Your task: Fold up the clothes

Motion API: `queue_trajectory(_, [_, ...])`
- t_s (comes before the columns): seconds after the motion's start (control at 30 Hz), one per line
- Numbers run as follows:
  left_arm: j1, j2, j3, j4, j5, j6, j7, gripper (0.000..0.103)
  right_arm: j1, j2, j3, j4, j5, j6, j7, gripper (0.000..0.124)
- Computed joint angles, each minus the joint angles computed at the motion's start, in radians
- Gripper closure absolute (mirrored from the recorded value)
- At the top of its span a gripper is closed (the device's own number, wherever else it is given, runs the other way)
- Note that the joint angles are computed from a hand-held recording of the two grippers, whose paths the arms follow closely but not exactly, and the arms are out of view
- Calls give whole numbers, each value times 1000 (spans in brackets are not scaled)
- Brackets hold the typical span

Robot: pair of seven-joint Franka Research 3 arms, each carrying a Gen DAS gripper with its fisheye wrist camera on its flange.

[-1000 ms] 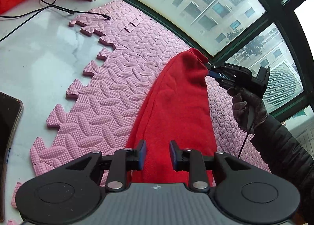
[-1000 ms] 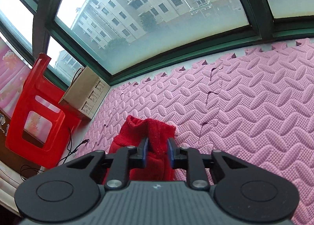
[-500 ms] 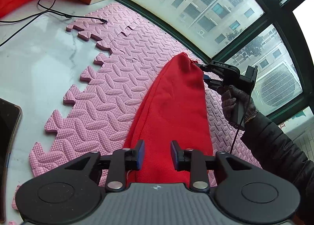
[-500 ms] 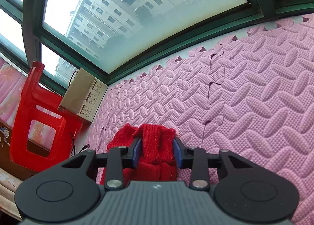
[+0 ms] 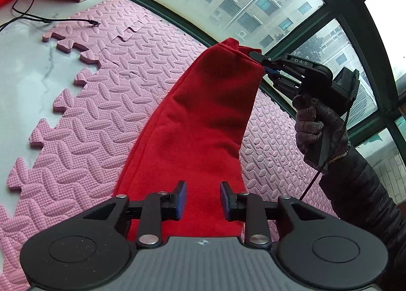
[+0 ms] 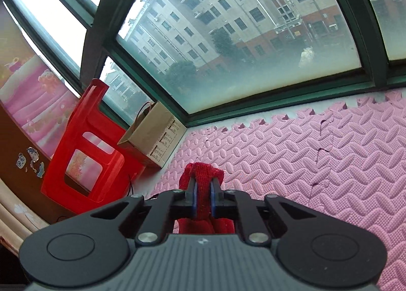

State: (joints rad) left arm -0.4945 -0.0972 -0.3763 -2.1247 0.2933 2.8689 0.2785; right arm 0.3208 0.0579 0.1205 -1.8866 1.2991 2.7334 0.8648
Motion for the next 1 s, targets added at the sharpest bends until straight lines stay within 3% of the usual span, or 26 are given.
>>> queue_trajectory(0.23, [2, 139, 25, 131, 6, -49, 60, 73, 32, -141, -17, -83, 34, -68, -76, 115])
queue_trajectory(0.33, [9, 156, 36, 136, -14, -82, 67, 74, 51, -198, -32, -122, 43, -95, -96, 116])
queue_trajectory(0.4, [17, 141, 39, 103, -43, -62, 69, 75, 64, -243, -42, -156, 43, -116, -100, 116])
queue_trajectory(0.63, [41, -45, 28, -65, 11, -24, -39, 75, 119, -369, -59, -262, 14, -168, -100, 116])
queue_trajectory(0.83, [72, -270, -10, -242, 29, -53, -177, 75, 182, -490, -44, -373, -48, -179, -82, 116])
queue_trajectory(1.0, [43, -411, -13, -356, -21, -100, -220, 75, 243, -583, -31, -460, -78, -164, -95, 116])
